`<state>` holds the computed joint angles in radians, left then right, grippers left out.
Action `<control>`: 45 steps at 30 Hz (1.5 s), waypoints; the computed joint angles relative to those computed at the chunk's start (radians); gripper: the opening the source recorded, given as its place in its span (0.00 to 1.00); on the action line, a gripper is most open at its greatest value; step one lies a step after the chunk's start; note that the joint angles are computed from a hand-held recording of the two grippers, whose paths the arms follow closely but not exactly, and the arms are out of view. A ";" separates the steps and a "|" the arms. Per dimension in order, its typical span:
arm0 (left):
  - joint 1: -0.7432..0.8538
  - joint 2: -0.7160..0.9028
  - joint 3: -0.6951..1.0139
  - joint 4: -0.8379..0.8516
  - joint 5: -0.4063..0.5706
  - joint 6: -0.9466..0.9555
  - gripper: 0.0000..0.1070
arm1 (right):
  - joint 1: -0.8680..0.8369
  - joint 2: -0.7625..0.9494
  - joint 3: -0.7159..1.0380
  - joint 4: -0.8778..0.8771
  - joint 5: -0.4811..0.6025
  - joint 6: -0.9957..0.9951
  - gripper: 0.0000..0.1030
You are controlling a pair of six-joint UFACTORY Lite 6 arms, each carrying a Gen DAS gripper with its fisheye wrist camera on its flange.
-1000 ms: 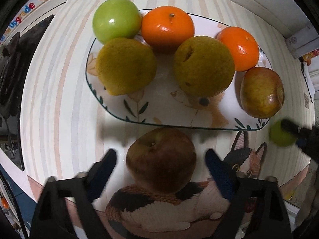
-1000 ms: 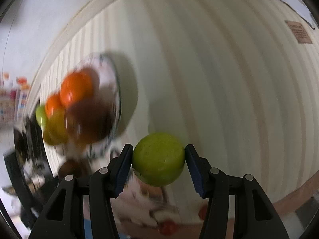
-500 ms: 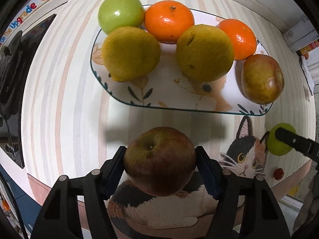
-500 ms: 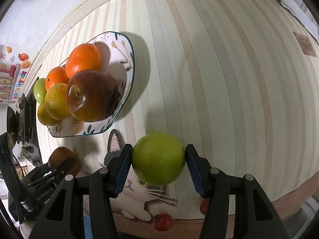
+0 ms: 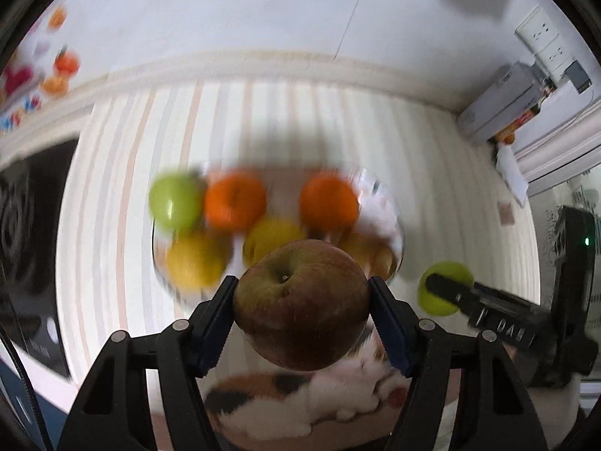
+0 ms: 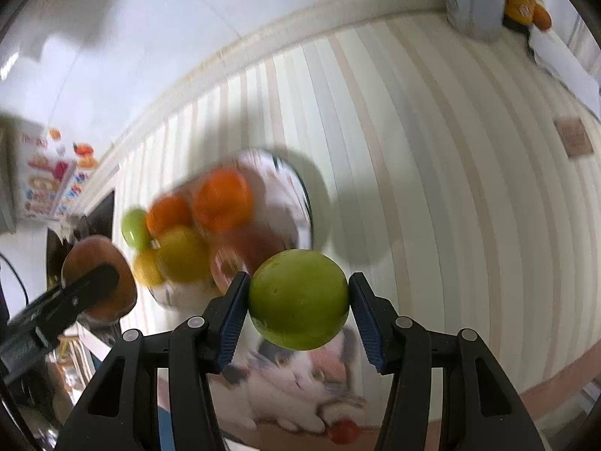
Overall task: Organize fruits
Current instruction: 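Carry both apples onto the deer plate and open both tools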
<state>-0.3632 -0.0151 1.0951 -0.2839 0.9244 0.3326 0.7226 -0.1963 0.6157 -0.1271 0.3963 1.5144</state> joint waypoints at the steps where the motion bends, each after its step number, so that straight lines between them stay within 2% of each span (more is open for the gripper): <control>1: -0.008 0.051 0.060 0.010 0.004 -0.004 0.62 | -0.049 0.010 0.021 0.028 0.004 -0.069 0.55; 6: -0.060 0.386 0.392 0.103 0.050 -0.052 0.62 | -0.202 0.159 0.137 0.187 -0.019 -0.357 0.55; 9: -0.076 0.611 0.608 0.139 0.126 -0.096 0.62 | -0.247 0.273 0.213 0.263 -0.016 -0.487 0.55; 13: -0.069 0.752 0.737 0.152 0.189 -0.121 0.62 | -0.258 0.348 0.221 0.370 -0.057 -0.603 0.55; 19: -0.085 0.759 0.728 0.171 0.174 -0.126 0.63 | -0.260 0.366 0.215 0.433 -0.057 -0.690 0.55; 22: -0.084 0.756 0.721 0.159 0.172 -0.131 0.63 | -0.271 0.371 0.217 0.557 -0.060 -0.817 0.55; 27: -0.089 0.860 0.851 0.150 0.218 -0.153 0.63 | -0.246 0.405 0.254 0.475 -0.040 -0.750 0.55; 31: -0.097 0.870 0.846 0.147 0.197 -0.153 0.63 | -0.239 0.397 0.246 0.469 -0.039 -0.739 0.55; 40: -0.099 0.971 1.001 0.152 0.288 -0.159 0.63 | -0.268 0.394 0.245 0.567 -0.018 -0.848 0.56; 42: -0.103 0.980 1.014 0.152 0.293 -0.170 0.62 | -0.261 0.383 0.238 0.547 -0.020 -0.823 0.56; 45: -0.113 0.921 0.949 0.157 0.304 -0.148 0.62 | -0.248 0.361 0.229 0.507 -0.019 -0.777 0.56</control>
